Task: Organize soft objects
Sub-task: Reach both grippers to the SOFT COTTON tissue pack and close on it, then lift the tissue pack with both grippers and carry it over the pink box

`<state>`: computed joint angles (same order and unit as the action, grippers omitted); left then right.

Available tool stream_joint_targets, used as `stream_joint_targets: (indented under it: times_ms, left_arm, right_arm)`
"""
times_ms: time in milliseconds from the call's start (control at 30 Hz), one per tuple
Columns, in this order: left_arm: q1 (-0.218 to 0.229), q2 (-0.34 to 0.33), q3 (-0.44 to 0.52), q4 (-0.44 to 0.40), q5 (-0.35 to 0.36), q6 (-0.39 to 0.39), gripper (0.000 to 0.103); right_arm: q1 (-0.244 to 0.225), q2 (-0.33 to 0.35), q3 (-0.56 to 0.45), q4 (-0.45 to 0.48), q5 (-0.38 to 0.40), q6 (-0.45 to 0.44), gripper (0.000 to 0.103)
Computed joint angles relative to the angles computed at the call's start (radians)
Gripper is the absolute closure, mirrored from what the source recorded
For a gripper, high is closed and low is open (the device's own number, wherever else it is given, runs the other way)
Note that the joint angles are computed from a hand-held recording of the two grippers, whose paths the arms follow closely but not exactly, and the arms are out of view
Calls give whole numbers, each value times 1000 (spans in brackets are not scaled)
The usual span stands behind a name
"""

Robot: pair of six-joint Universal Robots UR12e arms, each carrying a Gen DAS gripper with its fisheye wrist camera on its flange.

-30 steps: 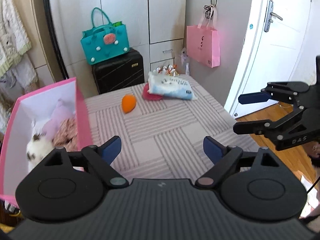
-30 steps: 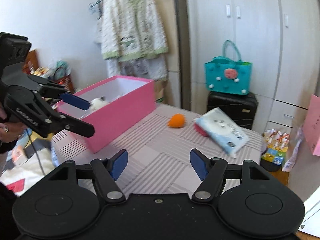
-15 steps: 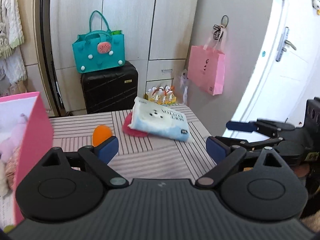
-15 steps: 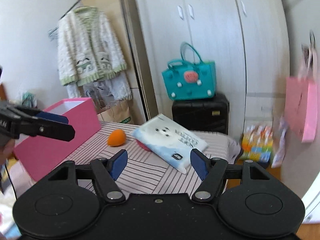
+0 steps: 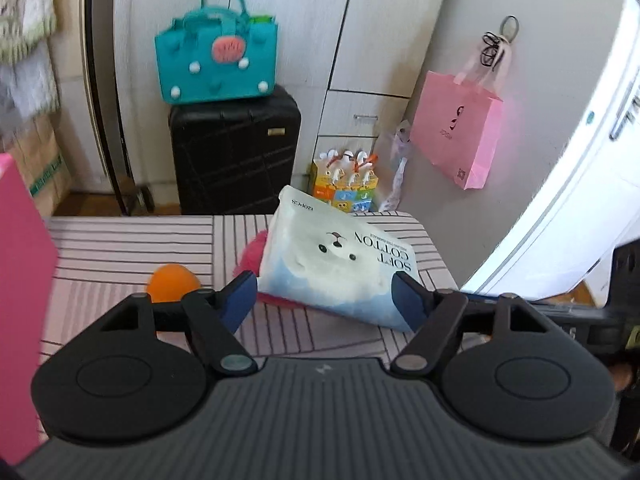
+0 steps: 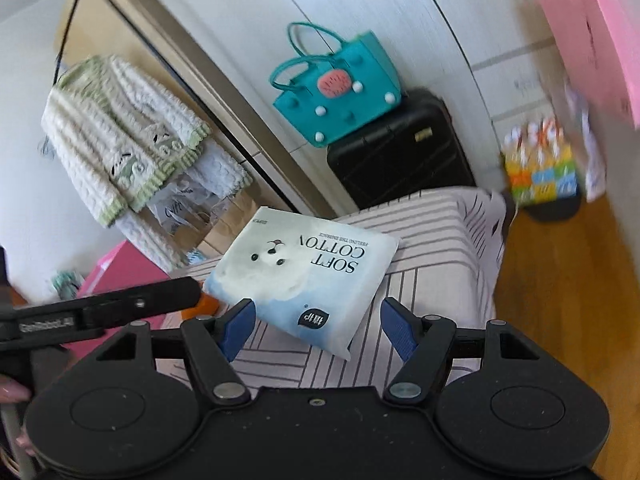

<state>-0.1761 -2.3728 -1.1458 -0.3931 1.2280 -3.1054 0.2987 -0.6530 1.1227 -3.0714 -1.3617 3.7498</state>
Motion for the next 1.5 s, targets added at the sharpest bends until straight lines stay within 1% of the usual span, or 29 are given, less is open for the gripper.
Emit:
stream_joint_targets:
  times_ms: [33, 67, 133, 200, 233, 267, 300, 367, 400, 433, 467, 500, 533, 600, 667, 767, 867, 1100, 1400, 1500]
  left_arm:
    - [-3, -9, 16, -17, 15, -6, 33]
    - [-6, -16, 28, -25, 29, -11, 33]
    - [-10, -27, 46, -29, 49, -26, 33]
    - [-12, -36, 58, -27, 60, -30, 33]
    - [-12, -40, 60, -21, 54, -28, 35]
    - [-12, -42, 62, -20, 46, -25, 41]
    - [-11, -43, 65, -28, 41, -26, 43]
    - [-10, -47, 72, -51, 30, -30, 56]
    - [-8, -46, 71, -59, 21, -29, 58]
    - [-8, -42, 66, -64, 22, -25, 64]
    - [-9, -41, 63, -60, 31, -20, 69]
    - [-9, -38, 56, -50, 38, -19, 71]
    - [-8, -35, 50, -46, 32, -18, 72]
    - [-4, -28, 40, -57, 6, -23, 72]
    - [-4, -21, 30, -57, -1, -18, 72]
    - [-3, -11, 14, -56, -21, -15, 72]
    - [-3, 1, -10, -29, -27, -10, 72]
    - [1, 36, -69, -2, -50, -3, 73]
    - [17, 109, -186, 31, -104, 8, 73]
    - [24, 133, -216, 22, -114, 26, 73]
  right_arm:
    - [-3, 7, -9, 7, 17, 14, 29]
    - [-4, 11, -17, 17, 26, 21, 29]
    - [-3, 18, -31, 42, 25, 23, 29]
    - [-4, 20, -35, 45, 26, 19, 29]
    - [-5, 21, -35, 42, 27, 21, 29]
    - [-7, 22, -35, 38, 33, 25, 29]
    - [-8, 24, -37, 35, 38, 29, 29]
    - [-10, 29, -43, 32, 45, 36, 33]
    - [-10, 30, -44, 34, 43, 36, 37]
    - [-9, 30, -44, 36, 37, 37, 44]
    - [-9, 29, -43, 39, 31, 37, 48]
    - [-8, 27, -41, 42, 22, 37, 58]
    - [-7, 24, -39, 49, 9, 35, 67]
    - [-5, 21, -33, 51, -6, 41, 72]
    - [-8, 19, -24, 38, -1, 54, 74]
    - [-6, 12, -17, 40, -15, 53, 74]
    - [1, 2, -10, 52, -36, 27, 74]
    - [13, -29, 24, 56, -66, -13, 74]
    - [40, -79, 80, 80, -109, -65, 74]
    - [53, -98, 98, 94, -121, -86, 73]
